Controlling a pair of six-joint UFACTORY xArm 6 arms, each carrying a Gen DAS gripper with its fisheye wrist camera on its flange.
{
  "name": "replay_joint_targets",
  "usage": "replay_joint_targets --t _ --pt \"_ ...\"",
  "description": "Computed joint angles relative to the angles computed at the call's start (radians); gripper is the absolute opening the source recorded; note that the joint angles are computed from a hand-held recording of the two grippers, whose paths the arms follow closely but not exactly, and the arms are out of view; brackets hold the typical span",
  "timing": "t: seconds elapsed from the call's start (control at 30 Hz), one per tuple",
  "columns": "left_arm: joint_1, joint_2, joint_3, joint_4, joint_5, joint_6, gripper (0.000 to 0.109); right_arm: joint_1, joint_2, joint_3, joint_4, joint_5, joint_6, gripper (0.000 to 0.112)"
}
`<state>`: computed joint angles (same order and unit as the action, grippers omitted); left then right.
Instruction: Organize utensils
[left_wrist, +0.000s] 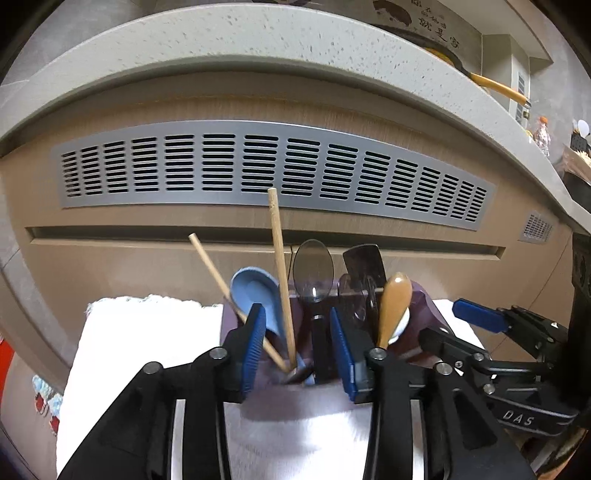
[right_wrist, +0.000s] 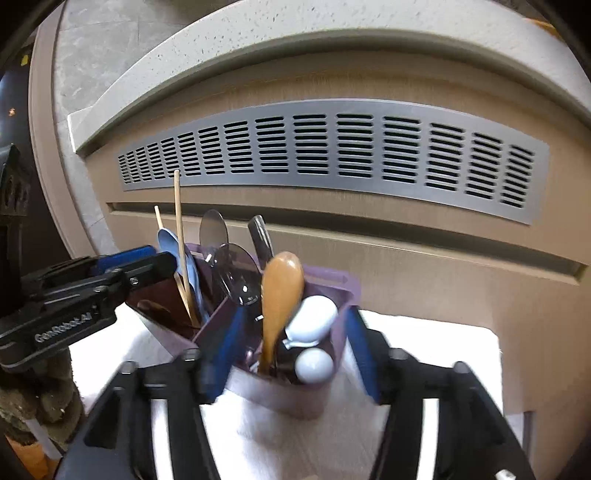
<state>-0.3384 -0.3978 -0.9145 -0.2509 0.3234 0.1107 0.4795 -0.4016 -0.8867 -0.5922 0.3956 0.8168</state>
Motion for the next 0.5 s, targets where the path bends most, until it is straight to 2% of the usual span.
replay_joint_targets --t 0.03,0.1,0.23,0.4,0.5 --pt "0.001 -0.019 0.013 0.004 0.005 -0.006 0.046 0.006 -0.011 0.004 -0.005 0.013 0.006 0.060" --pt "0.003 -0.079 0.057 0.018 0.014 -0.031 0.059 0.022 -0.058 0.028 -0.023 0.049 0.028 0.060" --pt "-0.001 -0.216 0.153 0.079 0.033 -0.108 0.074 0.084 -0.144 0.058 -0.055 0.142 0.082 0.063" --pt "-0.019 -0.454 0.297 0.306 0.079 -0.313 0.090 0.243 -0.284 0.106 -0.187 0.336 0.232 0.064" --pt "-0.043 -0.619 0.376 0.484 0.131 -0.471 0.101 0.369 -0.360 0.133 -0.251 0.472 0.332 0.077"
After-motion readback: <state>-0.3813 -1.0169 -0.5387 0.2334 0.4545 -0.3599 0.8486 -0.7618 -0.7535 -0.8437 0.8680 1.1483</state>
